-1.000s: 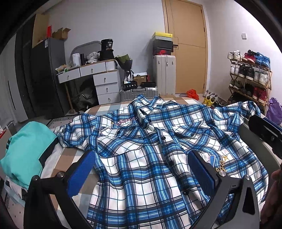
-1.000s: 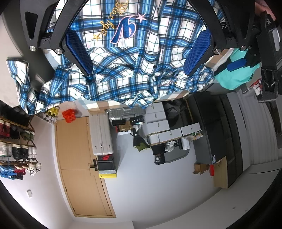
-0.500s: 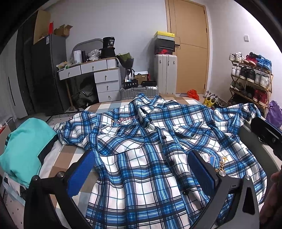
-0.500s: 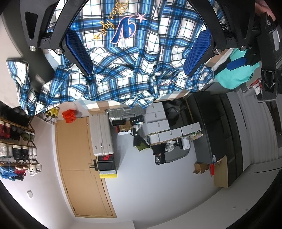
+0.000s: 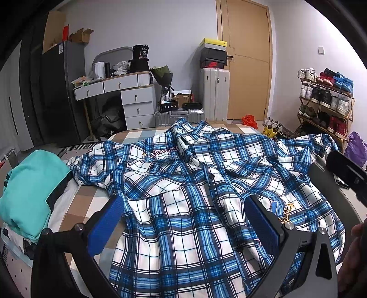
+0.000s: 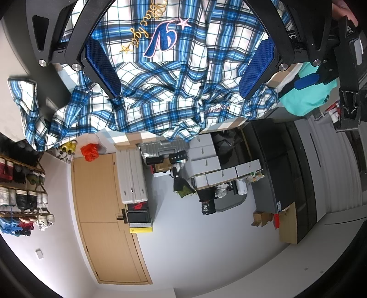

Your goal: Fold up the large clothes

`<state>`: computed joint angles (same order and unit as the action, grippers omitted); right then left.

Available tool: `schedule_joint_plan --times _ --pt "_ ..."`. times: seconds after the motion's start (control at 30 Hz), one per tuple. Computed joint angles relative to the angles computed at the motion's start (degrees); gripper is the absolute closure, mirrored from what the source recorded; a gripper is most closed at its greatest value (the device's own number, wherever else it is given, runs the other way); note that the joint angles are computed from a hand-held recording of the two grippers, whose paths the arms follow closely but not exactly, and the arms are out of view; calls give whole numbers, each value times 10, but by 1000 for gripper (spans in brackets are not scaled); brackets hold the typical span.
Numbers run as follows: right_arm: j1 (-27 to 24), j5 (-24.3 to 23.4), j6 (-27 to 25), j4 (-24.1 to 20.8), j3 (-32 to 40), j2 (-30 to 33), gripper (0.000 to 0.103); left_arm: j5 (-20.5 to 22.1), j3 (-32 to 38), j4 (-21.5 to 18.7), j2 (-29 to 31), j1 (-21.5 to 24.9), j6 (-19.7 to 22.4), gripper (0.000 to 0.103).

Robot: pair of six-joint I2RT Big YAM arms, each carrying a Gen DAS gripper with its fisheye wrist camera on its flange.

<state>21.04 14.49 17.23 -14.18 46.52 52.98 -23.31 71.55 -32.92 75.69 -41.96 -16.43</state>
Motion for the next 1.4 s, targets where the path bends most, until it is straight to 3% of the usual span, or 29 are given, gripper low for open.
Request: schedule_joint_plan --times 0.17,0.3,0.4,0.53,0.67,0.73,0.8,0.97,1.0,1.07,1.1,1.17,1.2,1.27,1.37,1.4 --pt "-10 11 17 -9 1 -7 0 19 7 -11 9 -3 2 1" --pt "-61 -12 54 -52 18 -16 0 55 34 -36 32 -10 17 1" --pt "-142 -62 61 -105 34 -23 0 98 68 -66 54 -16 21 1" --pt "-256 -113 24 -171 64 -8 0 133 122 -91 94 -36 38 1" --pt "-371 -216 -5 -227 101 45 0 137 182 -120 144 -53 63 1" --pt "-402 -247 -21 -262 120 79 0 132 215 -132 168 -62 76 1" --pt "-401 -231 -47 -285 128 96 0 131 236 -138 184 -67 86 1" --pt "-375 -172 -106 -273 117 118 3 136 265 -140 211 -74 94 1" --pt "-373 -165 -112 -278 122 130 6 135 271 -144 217 -75 96 1" --pt "-370 -162 -116 -297 140 158 28 135 285 -154 229 -76 97 1" --pt "-372 -160 -113 -310 148 168 33 134 290 -156 234 -76 96 1" --pt "-385 -193 -101 -325 158 187 52 132 299 -160 240 -76 97 1" --pt "-391 -202 -95 -331 161 192 56 130 303 -160 243 -76 99 1" --pt "-404 -222 -96 -335 163 189 83 123 313 -164 251 -78 104 1" --pt "-437 -294 -86 -339 165 179 94 119 335 -174 267 -80 114 1" --pt "-458 -341 -76 -339 165 175 95 115 343 -177 273 -81 120 1"
